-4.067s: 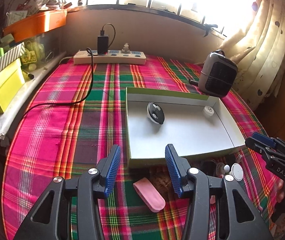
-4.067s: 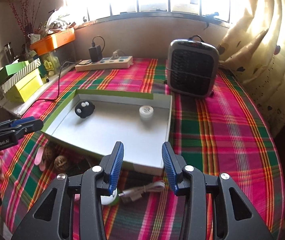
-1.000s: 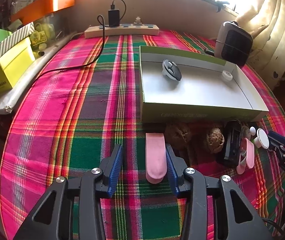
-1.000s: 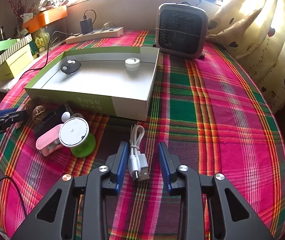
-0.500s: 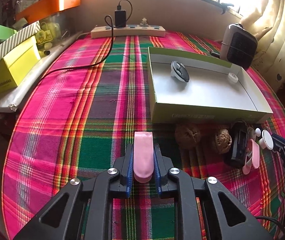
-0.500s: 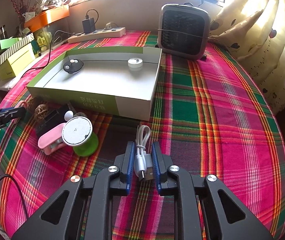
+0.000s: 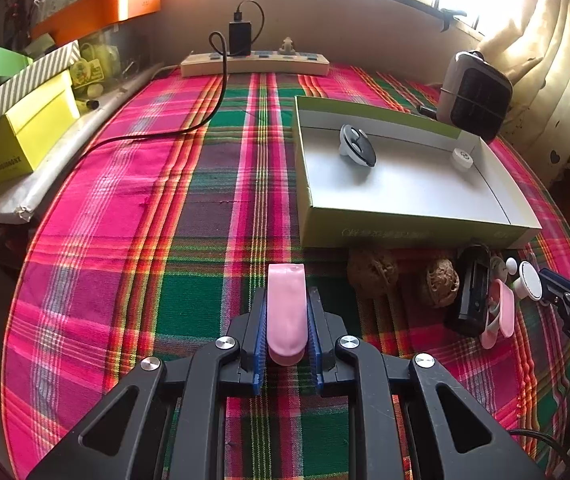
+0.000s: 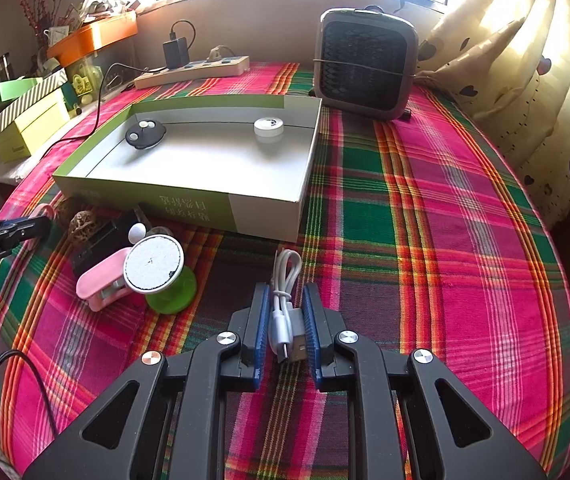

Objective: Organize objects
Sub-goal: 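Carry the pink clip with the left tool while the right tool carries the cable into the box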

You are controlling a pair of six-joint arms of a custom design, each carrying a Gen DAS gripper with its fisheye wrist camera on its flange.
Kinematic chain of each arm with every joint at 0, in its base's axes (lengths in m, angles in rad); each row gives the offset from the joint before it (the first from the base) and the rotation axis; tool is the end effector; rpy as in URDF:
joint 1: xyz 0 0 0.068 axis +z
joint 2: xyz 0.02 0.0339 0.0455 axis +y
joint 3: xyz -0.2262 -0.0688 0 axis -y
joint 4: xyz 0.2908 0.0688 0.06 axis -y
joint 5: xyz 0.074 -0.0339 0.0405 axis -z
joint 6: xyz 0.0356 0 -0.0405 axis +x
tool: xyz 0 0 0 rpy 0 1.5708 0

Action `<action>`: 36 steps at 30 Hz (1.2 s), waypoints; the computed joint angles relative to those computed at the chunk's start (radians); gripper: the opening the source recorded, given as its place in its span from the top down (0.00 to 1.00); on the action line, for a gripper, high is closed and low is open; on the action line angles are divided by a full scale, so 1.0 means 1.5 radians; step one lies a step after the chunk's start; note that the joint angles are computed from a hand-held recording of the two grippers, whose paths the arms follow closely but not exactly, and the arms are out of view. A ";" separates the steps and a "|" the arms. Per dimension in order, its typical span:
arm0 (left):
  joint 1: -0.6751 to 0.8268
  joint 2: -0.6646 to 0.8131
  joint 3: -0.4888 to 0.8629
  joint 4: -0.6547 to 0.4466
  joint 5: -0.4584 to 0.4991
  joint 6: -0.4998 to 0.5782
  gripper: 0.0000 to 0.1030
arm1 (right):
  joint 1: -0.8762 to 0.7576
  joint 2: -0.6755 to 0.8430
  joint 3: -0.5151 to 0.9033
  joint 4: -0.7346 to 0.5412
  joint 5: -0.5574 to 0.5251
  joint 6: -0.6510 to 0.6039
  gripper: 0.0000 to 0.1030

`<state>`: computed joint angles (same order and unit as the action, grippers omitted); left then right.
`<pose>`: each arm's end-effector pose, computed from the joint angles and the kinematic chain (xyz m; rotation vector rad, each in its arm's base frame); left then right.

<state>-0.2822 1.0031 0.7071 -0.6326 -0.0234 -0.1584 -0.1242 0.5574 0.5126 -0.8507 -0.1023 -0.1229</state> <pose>0.2496 -0.0715 0.1890 0.1453 2.5015 -0.1535 0.1886 -0.0199 0.1947 -0.0426 2.4595 0.0185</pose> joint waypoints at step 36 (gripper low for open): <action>-0.031 0.097 0.148 0.013 0.046 0.029 0.84 | 0.029 0.162 0.159 0.055 -0.056 0.018 0.83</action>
